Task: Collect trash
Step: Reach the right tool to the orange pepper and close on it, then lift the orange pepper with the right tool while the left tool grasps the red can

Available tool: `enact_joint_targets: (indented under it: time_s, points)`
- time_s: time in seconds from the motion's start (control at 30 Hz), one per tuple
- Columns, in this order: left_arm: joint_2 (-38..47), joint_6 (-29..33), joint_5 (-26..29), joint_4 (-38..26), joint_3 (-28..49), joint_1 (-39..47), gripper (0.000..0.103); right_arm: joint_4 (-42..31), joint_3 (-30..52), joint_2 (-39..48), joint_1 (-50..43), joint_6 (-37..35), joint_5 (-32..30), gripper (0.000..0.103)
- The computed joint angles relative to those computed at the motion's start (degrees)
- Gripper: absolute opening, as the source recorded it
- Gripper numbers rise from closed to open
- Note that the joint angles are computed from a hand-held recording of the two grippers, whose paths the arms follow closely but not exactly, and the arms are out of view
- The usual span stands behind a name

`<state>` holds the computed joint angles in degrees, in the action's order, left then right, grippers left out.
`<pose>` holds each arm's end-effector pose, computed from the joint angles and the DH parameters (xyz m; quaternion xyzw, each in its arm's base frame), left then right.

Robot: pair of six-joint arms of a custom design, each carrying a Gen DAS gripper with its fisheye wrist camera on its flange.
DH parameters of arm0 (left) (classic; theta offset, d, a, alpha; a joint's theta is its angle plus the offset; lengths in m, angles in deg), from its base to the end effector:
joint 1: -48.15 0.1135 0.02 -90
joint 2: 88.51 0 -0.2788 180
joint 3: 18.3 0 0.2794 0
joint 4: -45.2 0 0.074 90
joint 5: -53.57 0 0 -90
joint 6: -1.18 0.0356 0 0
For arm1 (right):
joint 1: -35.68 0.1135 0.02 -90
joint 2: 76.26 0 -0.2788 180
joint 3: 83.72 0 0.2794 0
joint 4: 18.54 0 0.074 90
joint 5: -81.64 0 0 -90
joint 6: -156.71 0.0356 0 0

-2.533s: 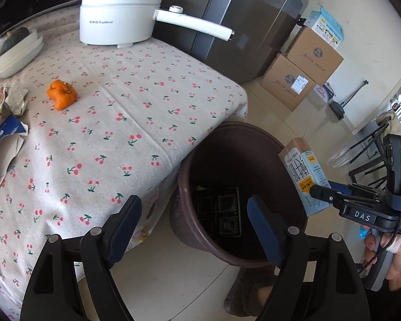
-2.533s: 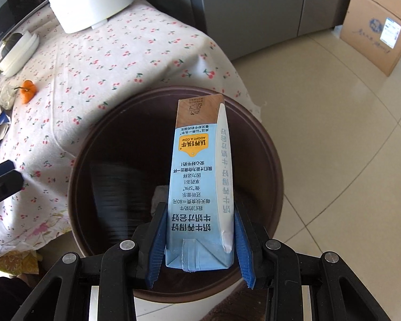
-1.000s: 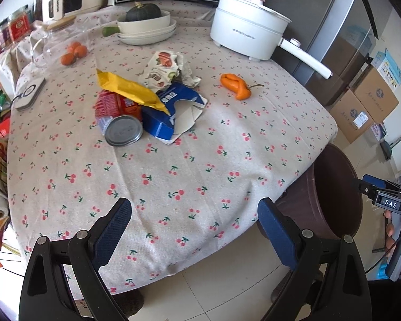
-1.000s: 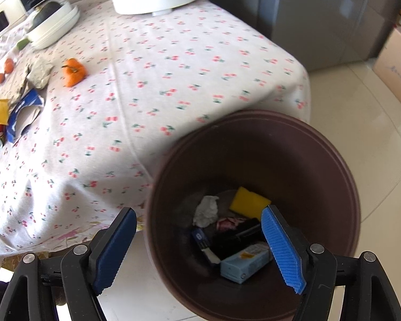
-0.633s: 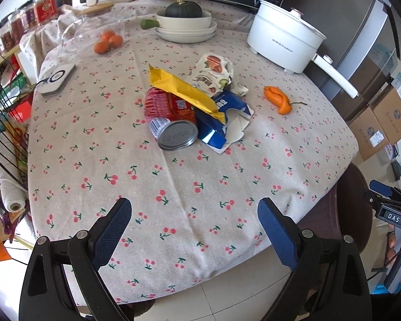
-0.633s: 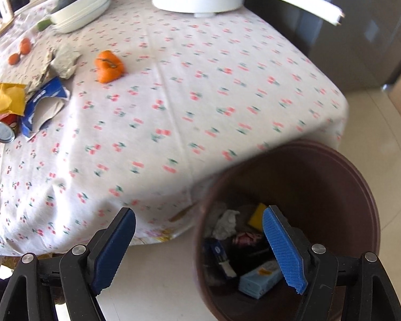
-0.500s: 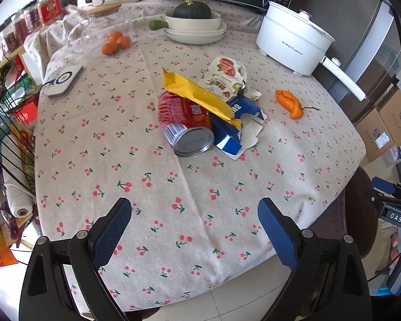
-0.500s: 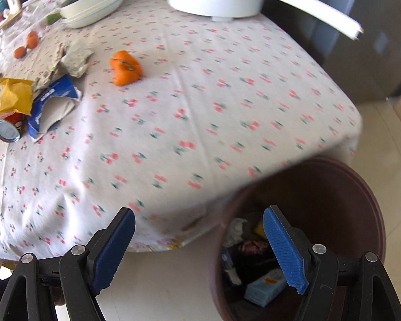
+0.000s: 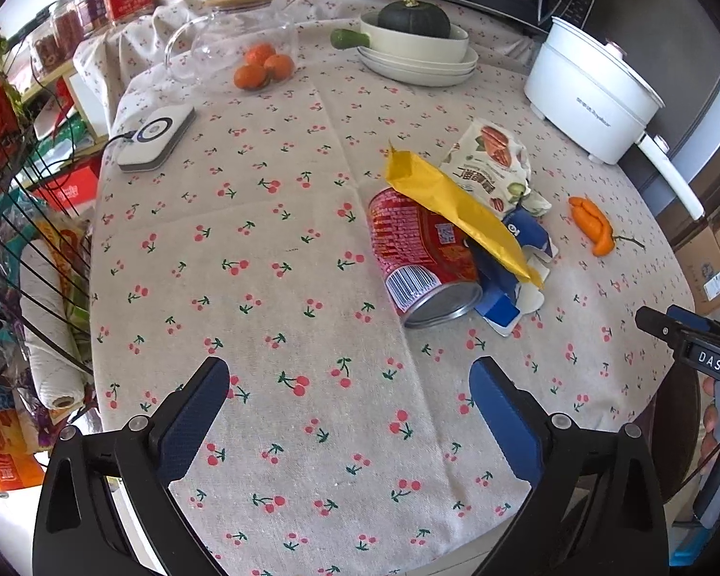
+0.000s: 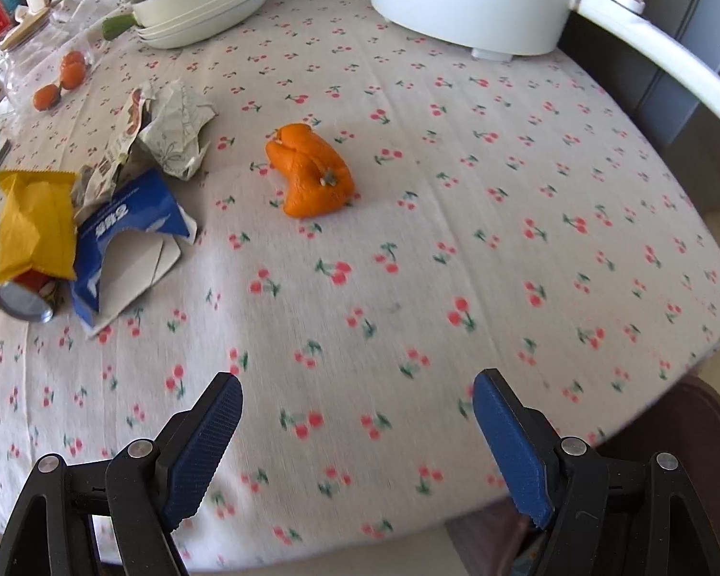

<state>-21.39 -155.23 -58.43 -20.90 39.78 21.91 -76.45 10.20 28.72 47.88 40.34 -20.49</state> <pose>0.1987 -0.0831 0.2230 -0.3574 0.9057 0.0388 0.2245 0.3946 0.0930 0.2277 -0.3411 0.9165 0.0807 0.1929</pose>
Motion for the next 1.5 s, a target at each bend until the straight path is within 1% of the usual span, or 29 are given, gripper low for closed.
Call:
enact_joint_targets:
  time_s: [0.23, 0.33, 0.43, 0.53, 0.6, 0.63, 0.73, 0.8, 0.9, 1.03, 1.3, 1.4, 1.5]
  points:
    - [0.16, 0.58, 3.15, 3.1, -0.72, 4.64, 0.101, 0.66, 9.97, 8.38, 4.83, 4.0, 1.01, 0.082]
    - [1.21, 1.56, 2.78, 2.96, 0.06, 5.77, 0.101, -0.84, 15.03, 12.41, 6.38, 5.86, 0.53, 0.081]
    - [1.85, 2.41, 2.76, 3.0, 0.71, 6.56, 0.101, -1.62, 19.12, 16.05, 8.03, 7.63, 1.26, 0.073]
    - [2.01, 3.23, 2.69, 2.96, 1.32, 7.1, 0.101, -2.44, 22.13, 18.96, 8.99, 8.3, 2.39, 0.061]
    - [2.24, 3.25, 2.11, 2.57, 1.85, 7.03, 0.101, -2.61, 23.44, 20.43, 9.35, 8.63, 3.33, 0.047]
    - [2.34, 3.27, 1.94, 2.5, 2.04, 6.95, 0.101, -2.72, 23.91, 20.97, 9.41, 8.73, 3.44, 0.042]
    - [2.72, 3.31, 2.12, 2.74, 2.32, 6.56, 0.101, -2.1, 23.69, 20.99, 9.4, 8.3, 3.34, 0.035]
    - [3.21, 3.25, 2.36, 2.89, 2.48, 6.26, 0.101, -2.29, 23.43, 20.69, 9.53, 7.59, 3.7, 0.028]
    - [3.44, 3.06, 2.71, 3.03, 2.53, 5.89, 0.101, -2.23, 21.85, 19.4, 9.71, 6.41, 4.5, 0.025]
    - [3.03, 2.17, 3.07, 3.44, 2.35, 5.69, 0.101, -2.87, 18.21, 16.28, 8.63, 4.97, 3.12, 0.025]
    - [3.97, 3.6, 4.2, 4.04, 3.36, 4.6, 0.101, -5.74, 10.6, 7.78, 3.96, 1.05, 0.27, 0.025]
    - [2.59, 3.06, 5.84, 5.49, 2.73, 5.08, 0.101, -6.85, 8.41, 4.65, 1.44, -0.04, -1.44, 0.025]
    - [1.96, 1.98, 6.29, 6.69, 2.64, 5.37, 0.101, -8.06, 7.21, 2.61, -0.7, -0.66, -2.85, 0.025]
